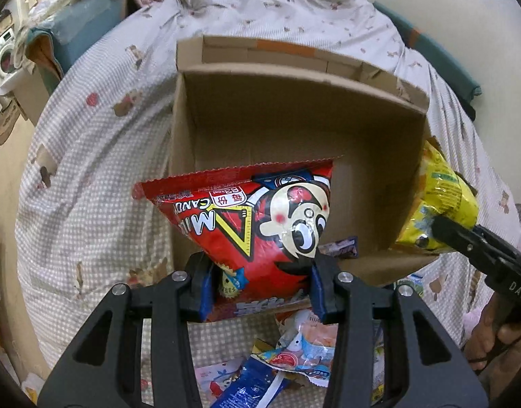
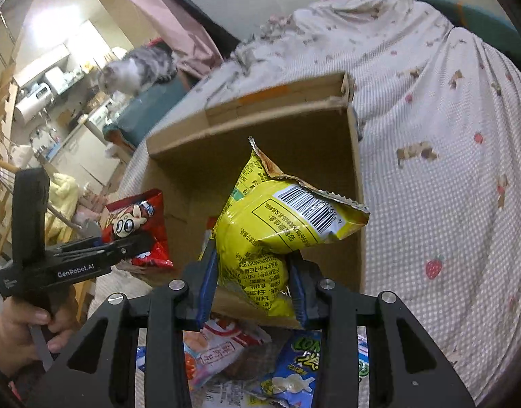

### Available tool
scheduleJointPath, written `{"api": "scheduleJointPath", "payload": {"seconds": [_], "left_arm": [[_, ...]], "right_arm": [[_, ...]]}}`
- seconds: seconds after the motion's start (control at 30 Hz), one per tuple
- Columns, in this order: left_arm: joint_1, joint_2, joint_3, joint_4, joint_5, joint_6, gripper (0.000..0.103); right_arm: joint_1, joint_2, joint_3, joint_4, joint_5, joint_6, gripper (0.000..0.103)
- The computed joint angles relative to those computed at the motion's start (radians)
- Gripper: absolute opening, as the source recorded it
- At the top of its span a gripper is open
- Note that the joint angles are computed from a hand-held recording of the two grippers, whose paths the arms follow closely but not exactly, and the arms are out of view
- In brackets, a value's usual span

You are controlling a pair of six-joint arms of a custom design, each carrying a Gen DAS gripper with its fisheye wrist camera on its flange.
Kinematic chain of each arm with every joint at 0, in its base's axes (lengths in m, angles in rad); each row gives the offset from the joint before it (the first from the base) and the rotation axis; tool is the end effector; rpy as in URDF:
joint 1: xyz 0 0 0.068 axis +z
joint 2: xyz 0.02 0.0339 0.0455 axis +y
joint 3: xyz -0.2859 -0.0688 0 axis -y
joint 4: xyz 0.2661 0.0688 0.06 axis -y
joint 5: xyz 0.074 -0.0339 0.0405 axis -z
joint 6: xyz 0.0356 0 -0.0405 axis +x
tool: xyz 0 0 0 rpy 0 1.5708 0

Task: Organize snacks
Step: 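Lift both bags over the cardboard box and open both tools to drop them inside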

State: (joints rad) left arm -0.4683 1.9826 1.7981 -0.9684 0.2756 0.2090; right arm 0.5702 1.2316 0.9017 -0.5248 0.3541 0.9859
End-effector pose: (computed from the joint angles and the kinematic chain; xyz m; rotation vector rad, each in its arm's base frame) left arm 0.3980 -0.2122 0.2867 0.9822 2.5470 -0.4500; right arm 0.2310 0.1335 0.2727 0.6457 2.2910 0.3211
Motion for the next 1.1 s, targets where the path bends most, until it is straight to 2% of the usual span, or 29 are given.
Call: {"api": "scheduleJointPath", "payload": {"seconds": [0.3, 0.67, 0.77, 0.83, 0.93, 0.97, 1.1], "left_arm": [[-0.019, -0.041, -0.081, 0.085, -0.065, 0.029, 0.04], [-0.014, -0.055, -0.106, 0.118, -0.051, 0.032, 0.042], [-0.016, -0.056, -0.108, 0.115, -0.049, 0.037, 0.043], [-0.018, -0.057, -0.106, 0.112, -0.054, 0.038, 0.043], [-0.02, -0.072, -0.123, 0.138, -0.07, 0.04, 0.044], [-0.019, -0.074, -0.125, 0.141, -0.067, 0.041, 0.045], [-0.011, -0.092, -0.141, 0.174, -0.06, 0.023, 0.068]], "right_arm": [[-0.016, 0.043, 0.007, 0.005, -0.037, -0.011, 0.039], [-0.02, 0.057, 0.012, -0.005, -0.048, 0.005, 0.042], [-0.018, 0.055, 0.009, -0.005, -0.04, 0.018, 0.048], [-0.017, 0.053, 0.007, -0.006, -0.033, 0.023, 0.065], [-0.017, 0.046, 0.006, -0.017, -0.016, 0.04, 0.078], [-0.019, 0.042, 0.004, -0.02, -0.013, 0.046, 0.079], [-0.025, 0.025, -0.009, -0.01, -0.01, 0.052, 0.081]]}}
